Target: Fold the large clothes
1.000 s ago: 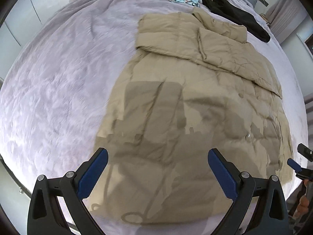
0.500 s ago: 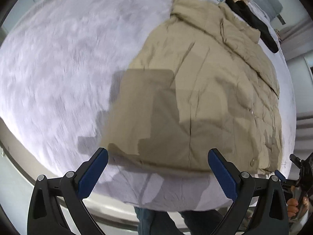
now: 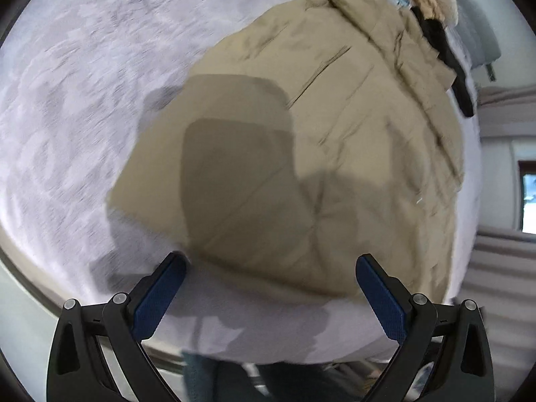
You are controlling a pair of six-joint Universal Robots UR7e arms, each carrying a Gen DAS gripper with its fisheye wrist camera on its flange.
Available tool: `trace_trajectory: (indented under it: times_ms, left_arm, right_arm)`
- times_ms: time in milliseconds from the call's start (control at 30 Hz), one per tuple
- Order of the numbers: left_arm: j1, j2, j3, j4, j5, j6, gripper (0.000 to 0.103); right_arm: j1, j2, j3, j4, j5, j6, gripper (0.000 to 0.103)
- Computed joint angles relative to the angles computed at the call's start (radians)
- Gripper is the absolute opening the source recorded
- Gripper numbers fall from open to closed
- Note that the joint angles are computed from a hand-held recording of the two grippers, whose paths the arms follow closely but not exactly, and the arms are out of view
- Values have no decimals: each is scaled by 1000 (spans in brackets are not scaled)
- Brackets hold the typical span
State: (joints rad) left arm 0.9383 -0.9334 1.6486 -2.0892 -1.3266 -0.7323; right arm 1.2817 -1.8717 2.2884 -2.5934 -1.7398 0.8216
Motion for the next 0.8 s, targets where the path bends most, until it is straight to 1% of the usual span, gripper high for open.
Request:
trace_trajectory:
  times_ms: [67, 167, 200, 233, 267, 300, 333, 367, 400, 433, 500, 533, 633, 800]
  left_arm:
    - [9, 25, -22, -28, -15, 8, 102]
    - [17, 65, -53, -19, 4, -22, 102]
    - [17, 73, -55, -27, 6, -38, 99]
    - [14, 78, -59, -26, 14, -43, 92]
    - [13, 84, -66, -21, 13, -40, 74]
    - [15, 90, -76, -21, -5, -25, 43]
    - [21, 92, -78, -33, -33, -12, 28]
    - [25, 93, -83, -37, -44, -2, 17]
    - [20, 90, -89, -37, -36, 9, 15]
    - [11, 84, -90, -49, -20, 36, 12]
    - [-5, 71, -100, -67, -3, 89, 12]
    - [-12, 68, -106, -75, 2, 111, 12]
    - [-24, 68, -141, -83, 7, 171, 12]
    - [-23, 88, -223, -87, -16, 247, 12]
  right_arm:
    - [-25, -4, 18, -43, 25, 4, 95]
    - [-54, 11, 34, -108, 42, 26, 95]
    - [-58, 13, 38, -123, 44, 38, 95]
    - [-67, 16, 47, -156, 57, 55, 95]
    - [-80, 17, 60, -199, 81, 68, 94]
    - [-90, 17, 69, -229, 103, 74, 90]
    - [-105, 21, 81, -271, 136, 83, 81]
    - [-110, 27, 89, -298, 150, 95, 76]
    - [-118, 33, 94, -323, 168, 106, 66]
    - [-121, 40, 96, -339, 179, 113, 45]
    - [-100, 49, 73, -305, 140, 113, 12]
    - [-81, 57, 59, -292, 112, 102, 12]
    - [-40, 76, 28, -290, 73, 56, 10]
    - [43, 108, -46, -266, -20, 7, 9]
